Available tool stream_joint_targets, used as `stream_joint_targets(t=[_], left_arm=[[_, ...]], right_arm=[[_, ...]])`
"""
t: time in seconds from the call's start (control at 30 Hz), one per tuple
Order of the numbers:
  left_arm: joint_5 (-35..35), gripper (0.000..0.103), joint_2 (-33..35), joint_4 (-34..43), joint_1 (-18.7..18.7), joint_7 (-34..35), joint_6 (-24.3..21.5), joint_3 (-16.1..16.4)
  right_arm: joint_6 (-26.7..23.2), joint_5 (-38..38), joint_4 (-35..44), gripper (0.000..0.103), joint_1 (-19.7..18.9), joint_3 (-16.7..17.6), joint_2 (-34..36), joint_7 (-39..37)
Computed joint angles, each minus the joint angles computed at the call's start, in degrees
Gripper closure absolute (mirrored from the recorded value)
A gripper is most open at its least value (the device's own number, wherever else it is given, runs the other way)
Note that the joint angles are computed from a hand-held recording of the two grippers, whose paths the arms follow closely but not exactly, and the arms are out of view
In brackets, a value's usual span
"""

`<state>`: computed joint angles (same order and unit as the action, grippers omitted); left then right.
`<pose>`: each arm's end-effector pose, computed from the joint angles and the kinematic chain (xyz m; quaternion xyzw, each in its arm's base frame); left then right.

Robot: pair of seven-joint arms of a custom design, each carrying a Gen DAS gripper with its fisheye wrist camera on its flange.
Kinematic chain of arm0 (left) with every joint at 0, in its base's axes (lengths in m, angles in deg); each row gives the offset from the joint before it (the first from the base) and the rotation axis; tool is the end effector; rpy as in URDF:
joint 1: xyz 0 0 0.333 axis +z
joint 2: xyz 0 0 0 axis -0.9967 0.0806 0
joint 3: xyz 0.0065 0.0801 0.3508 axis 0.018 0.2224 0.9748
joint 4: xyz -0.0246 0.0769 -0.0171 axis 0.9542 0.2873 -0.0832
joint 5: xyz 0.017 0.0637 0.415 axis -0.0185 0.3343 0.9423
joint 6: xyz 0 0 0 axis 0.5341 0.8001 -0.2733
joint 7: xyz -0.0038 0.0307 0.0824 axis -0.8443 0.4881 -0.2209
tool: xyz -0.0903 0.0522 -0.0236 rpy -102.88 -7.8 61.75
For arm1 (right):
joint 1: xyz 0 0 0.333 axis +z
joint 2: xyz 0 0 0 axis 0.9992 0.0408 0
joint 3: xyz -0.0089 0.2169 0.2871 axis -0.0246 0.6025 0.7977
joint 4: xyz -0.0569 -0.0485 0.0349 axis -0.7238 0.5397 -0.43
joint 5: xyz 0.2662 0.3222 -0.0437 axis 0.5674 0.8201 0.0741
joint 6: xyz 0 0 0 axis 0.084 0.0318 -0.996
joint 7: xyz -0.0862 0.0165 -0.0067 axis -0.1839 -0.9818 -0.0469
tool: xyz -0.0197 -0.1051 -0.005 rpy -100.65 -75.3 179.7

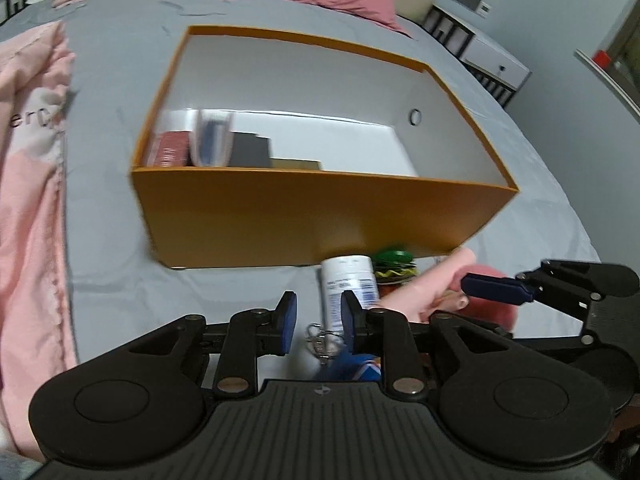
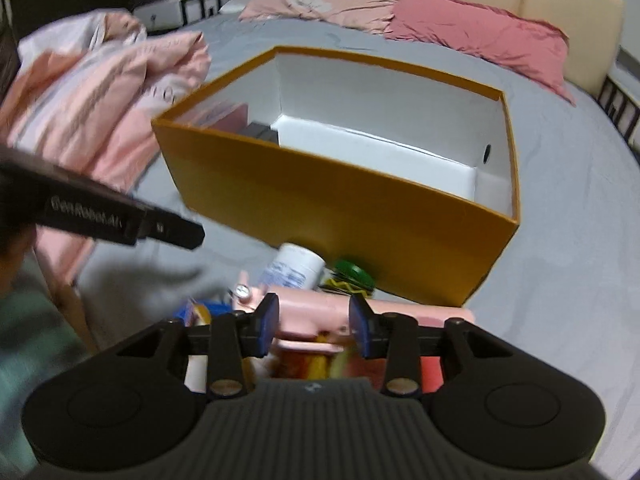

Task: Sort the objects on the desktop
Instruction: 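Withdraw both grippers from the orange box back to the pile, then grasp the feather toy with the right gripper while the left gripper reaches toward the white tube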

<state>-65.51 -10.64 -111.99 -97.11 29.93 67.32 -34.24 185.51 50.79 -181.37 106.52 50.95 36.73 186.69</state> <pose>0.5755 -0.2389 0.5052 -0.6097 0.7233 -0.3207 0.0482 0.5436 0.2613 0.5014 -0.7798 0.5306 -0.2128 0.2552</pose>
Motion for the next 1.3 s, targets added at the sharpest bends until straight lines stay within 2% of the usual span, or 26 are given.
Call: stream_joint_targets(t=[0.17, 0.27, 0.33, 0.37, 0.4, 0.43, 0.5, 0.6, 0.7, 0.8, 0.9, 1.0, 1.03, 1.1, 1.13, 1.2, 1.3], left_arm=[[-2.99, 0.074, 0.42, 0.08, -0.66, 4.35, 0.02, -0.82], [-2.89, 0.074, 0.7, 0.49, -1.06, 5.52, -1.05, -1.05], [-2.95, 0.074, 0.8, 0.66, -1.25, 6.5, -1.87, -1.15], [-2.97, 0.074, 0.85, 0.8, -1.3, 6.9, -2.45, -1.16], [-3.03, 0.074, 0.93, 0.98, -1.33, 7.26, -3.21, -1.16], [-3.81, 0.074, 1.06, 1.23, -1.3, 8.09, -4.05, -1.22], [-5.19, 0.074, 1.28, 1.65, -1.28, 9.87, -5.58, -1.35], [-3.98, 0.073, 1.22, 1.43, -1.72, 10.03, -5.25, -1.41], [-6.05, 0.073, 0.91, 1.15, -1.52, 10.45, -5.13, -1.27], [-4.45, 0.073, 0.2, -0.12, -1.46, 5.99, -2.18, -0.7], [-7.66, 0.073, 0.29, -0.03, -0.71, 4.24, -2.32, -0.3], [-2.72, 0.073, 1.59, 1.1, -0.74, -0.89, -3.08, 0.04], [-1.59, 0.071, 2.06, 1.55, -0.76, -1.72, -3.34, 0.03], [-0.34, 0.061, 3.34, 2.9, -0.74, -2.82, -4.49, -0.1], [-0.32, 0.049, 4.09, 3.71, -0.64, -3.12, -5.27, -0.18], [0.32, 0.047, 5.4, 5.17, -0.51, -4.38, -7.11, -0.15], [4.16, 0.047, 7.43, 7.36, -0.82, -9.81, -10.02, 0.63]], right_arm=[[-1.26, 0.55, -0.72, 0.06, 0.29, 0.11, -1.01, -8.08], [-0.97, -2.03, -1.0, 0.061, 0.13, 0.14, -0.9, -7.47], [-1.43, -1.18, -0.67, 0.075, 0.18, 0.12, -0.55, -8.26], [-2.53, 2.0, -0.29, 0.091, 0.34, 0.11, -0.3, -10.49], [-4.36, 4.72, 0.21, 0.1, 0.44, 0.13, -0.06, -11.87], [-5.99, 5.21, 0.53, 0.103, 0.45, 0.15, 0.07, -11.82], [-8.32, 1.3, 0.66, 0.103, 0.38, 0.17, -0.01, -8.78], [-12.65, -0.74, 1.18, 0.103, 0.14, 0.03, -0.21, -6.28], [-15.21, 1.88, 1.15, 0.103, -0.25, -0.31, -0.58, -6.31], [-18.24, 3.53, 1.59, 0.103, -0.38, -0.32, -0.58, -6.65], [-16.43, 4.43, 0.06, 0.103, -0.44, -0.38, -2.29, -7.24], [-13.13, 4.77, -0.99, 0.1, -0.6, -0.45, -4.05, -5.92], [-11.87, 4.45, -1.19, 0.099, -0.72, -0.47, -4.5, -5.17], [-9.08, 4.33, -1.32, 0.098, -1.0, -0.64, -4.86, -3.74], [-7.81, 4.75, -1.18, 0.097, -1.08, -0.76, -4.62, -3.22], [-5.91, 7.17, -0.06, 0.097, -1.09, -1.15, -2.97, -3.4], [-3.9, 11.13, 1.31, 0.097, -1.2, -1.28, -0.29, -4.47]])
